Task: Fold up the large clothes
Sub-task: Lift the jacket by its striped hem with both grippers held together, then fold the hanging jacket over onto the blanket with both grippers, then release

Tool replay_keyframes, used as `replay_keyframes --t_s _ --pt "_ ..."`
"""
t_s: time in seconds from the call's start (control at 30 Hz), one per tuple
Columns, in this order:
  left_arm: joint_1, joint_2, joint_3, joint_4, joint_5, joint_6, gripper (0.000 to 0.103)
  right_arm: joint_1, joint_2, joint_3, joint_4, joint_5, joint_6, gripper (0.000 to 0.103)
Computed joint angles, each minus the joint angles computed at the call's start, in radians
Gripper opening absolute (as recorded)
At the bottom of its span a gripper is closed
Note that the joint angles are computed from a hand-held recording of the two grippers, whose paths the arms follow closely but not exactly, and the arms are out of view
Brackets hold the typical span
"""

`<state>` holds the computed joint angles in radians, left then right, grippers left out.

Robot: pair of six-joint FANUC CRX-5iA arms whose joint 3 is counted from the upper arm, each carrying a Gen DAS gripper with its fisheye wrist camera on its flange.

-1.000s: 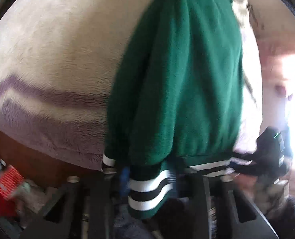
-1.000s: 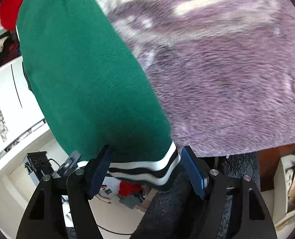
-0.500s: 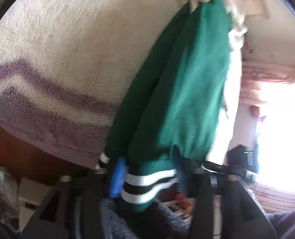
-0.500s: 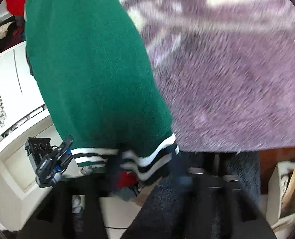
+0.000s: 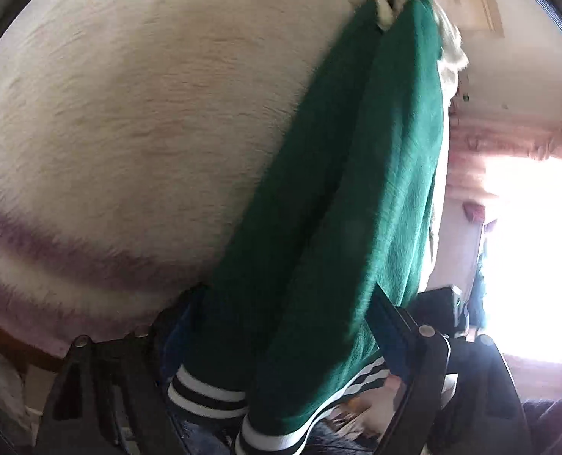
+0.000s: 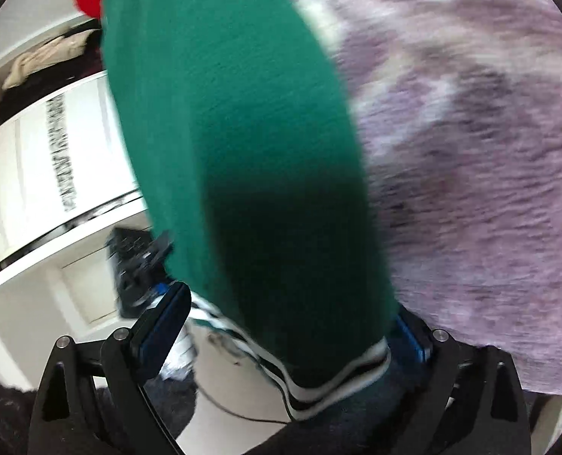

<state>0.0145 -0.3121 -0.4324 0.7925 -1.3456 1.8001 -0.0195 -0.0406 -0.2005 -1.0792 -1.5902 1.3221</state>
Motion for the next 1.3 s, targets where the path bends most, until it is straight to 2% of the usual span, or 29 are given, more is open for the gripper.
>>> replay_keyframes --t_s 0.13,0.17,0.2,0.23,0.27,0.37,0.47,0.6,0.73,0.8,0.93,1.03,1.17,1.23,1.3 --pt "-0.034 -0.007 0.027 -0.032 0.018 -0.01 0.079 0.017 0.006 -0.006 -0.003 0.028 -0.025 0.094" --pt "-0.03 -0.021 0.018 -0.023 0.027 -0.011 0.058 0.026 -0.001 -0.022 0.003 0.043 -0.03 0.08" --pt "-0.031 -0.029 0.02 -0.025 0.03 -0.009 0.042 0.028 -0.002 -0.022 0.012 0.044 -0.039 0.067" --pt "-0.032 -0.035 0.025 -0.029 0.024 -0.01 0.031 0.013 0.001 -0.025 0.006 0.037 -0.037 0.042" --pt "-0.031 -0.04 0.033 -0.026 0.02 -0.012 0.028 -0.01 0.0 -0.04 -0.019 0.039 -0.036 0.039" --pt "-0.011 -0.039 0.061 -0.006 -0.017 0.006 0.021 0.003 -0.035 -0.036 -0.033 0.046 -0.079 0.033" --pt "0.01 -0.025 0.109 0.033 -0.046 0.032 0.02 -0.02 -0.06 0.002 -0.071 0.019 -0.134 0.028" --pt "0.042 -0.011 0.171 0.106 -0.024 0.05 0.02 -0.052 -0.071 0.096 -0.127 -0.008 -0.2 0.026" --pt "0.041 0.047 0.259 0.144 0.058 0.046 0.02 -0.091 -0.034 0.232 -0.179 -0.008 -0.242 0.025" --pt "0.032 0.09 0.279 0.201 0.143 0.028 0.02 -0.106 0.007 0.312 -0.194 0.011 -0.266 0.025" --pt "-0.009 0.215 0.374 0.25 0.275 -0.022 0.02 -0.077 0.129 0.503 -0.18 0.114 -0.276 0.025" --pt "-0.029 0.349 0.493 0.269 0.327 -0.055 0.02 -0.075 0.251 0.659 -0.155 0.165 -0.289 0.025" --pt "-0.016 0.56 0.702 0.234 0.285 -0.003 0.02 -0.068 0.449 0.903 -0.107 0.187 -0.347 0.025" --pt "-0.012 0.686 0.85 0.18 0.227 0.085 0.022 -0.043 0.595 1.105 -0.043 0.17 -0.446 0.025" --pt "-0.008 0.772 0.935 0.166 0.188 0.149 0.026 -0.05 0.709 1.221 -0.045 0.14 -0.507 0.026"
